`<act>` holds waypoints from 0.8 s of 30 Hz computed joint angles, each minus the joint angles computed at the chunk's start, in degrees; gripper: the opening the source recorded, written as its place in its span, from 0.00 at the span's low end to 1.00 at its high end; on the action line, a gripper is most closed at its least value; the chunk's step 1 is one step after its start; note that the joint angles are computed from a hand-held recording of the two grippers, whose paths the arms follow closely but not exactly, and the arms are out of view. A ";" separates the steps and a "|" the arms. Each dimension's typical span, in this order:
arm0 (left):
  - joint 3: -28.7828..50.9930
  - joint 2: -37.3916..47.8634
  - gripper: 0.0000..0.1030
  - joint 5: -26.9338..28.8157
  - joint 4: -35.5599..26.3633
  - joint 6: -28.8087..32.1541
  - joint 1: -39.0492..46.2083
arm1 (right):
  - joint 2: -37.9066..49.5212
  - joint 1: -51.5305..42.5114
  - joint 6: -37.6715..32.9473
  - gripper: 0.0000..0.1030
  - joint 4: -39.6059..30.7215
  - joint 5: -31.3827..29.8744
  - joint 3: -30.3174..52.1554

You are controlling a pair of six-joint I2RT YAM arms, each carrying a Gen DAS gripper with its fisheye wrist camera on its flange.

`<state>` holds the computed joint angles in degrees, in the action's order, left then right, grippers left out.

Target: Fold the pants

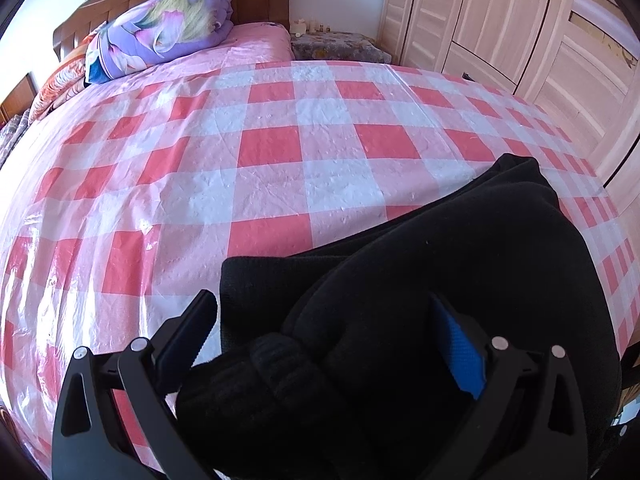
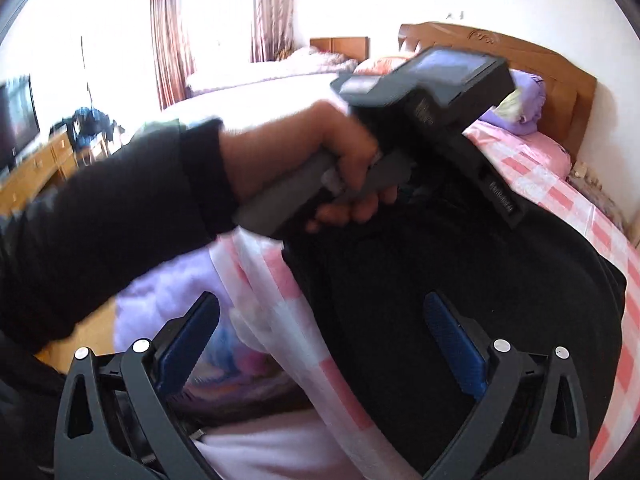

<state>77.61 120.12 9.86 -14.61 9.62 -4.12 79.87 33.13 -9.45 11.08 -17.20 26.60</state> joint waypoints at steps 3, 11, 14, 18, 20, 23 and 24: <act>-0.25 -0.12 0.99 -0.21 0.25 -0.02 -0.08 | 4.29 1.21 -1.64 0.96 0.43 0.79 0.62; -14.64 -13.12 0.99 -10.82 10.84 -0.83 -3.45 | -5.06 -14.63 -6.41 0.96 -10.42 -15.05 3.24; -26.05 -25.16 0.98 -12.22 15.56 -2.77 -3.69 | -1.54 -29.61 -1.05 0.96 -8.33 -26.37 7.33; -35.69 -31.34 0.98 -14.06 18.45 -4.30 -3.75 | 15.58 -37.78 8.92 0.96 -8.25 -31.81 22.09; -37.16 -28.84 0.99 -14.28 18.79 -4.10 -3.55 | 26.59 -37.15 6.49 0.96 -21.24 -30.89 35.52; -39.23 -27.55 0.99 -8.13 22.03 -6.33 -0.06 | 39.49 -34.15 4.46 0.96 -31.37 -20.66 49.36; -39.00 -27.42 0.99 -7.31 21.56 -6.59 0.52 | 39.97 -33.97 5.14 0.95 -29.75 -20.39 48.67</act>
<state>38.61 92.70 2.55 6.96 3.03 -3.59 119.84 -0.84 -4.31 -18.68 -37.59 75.27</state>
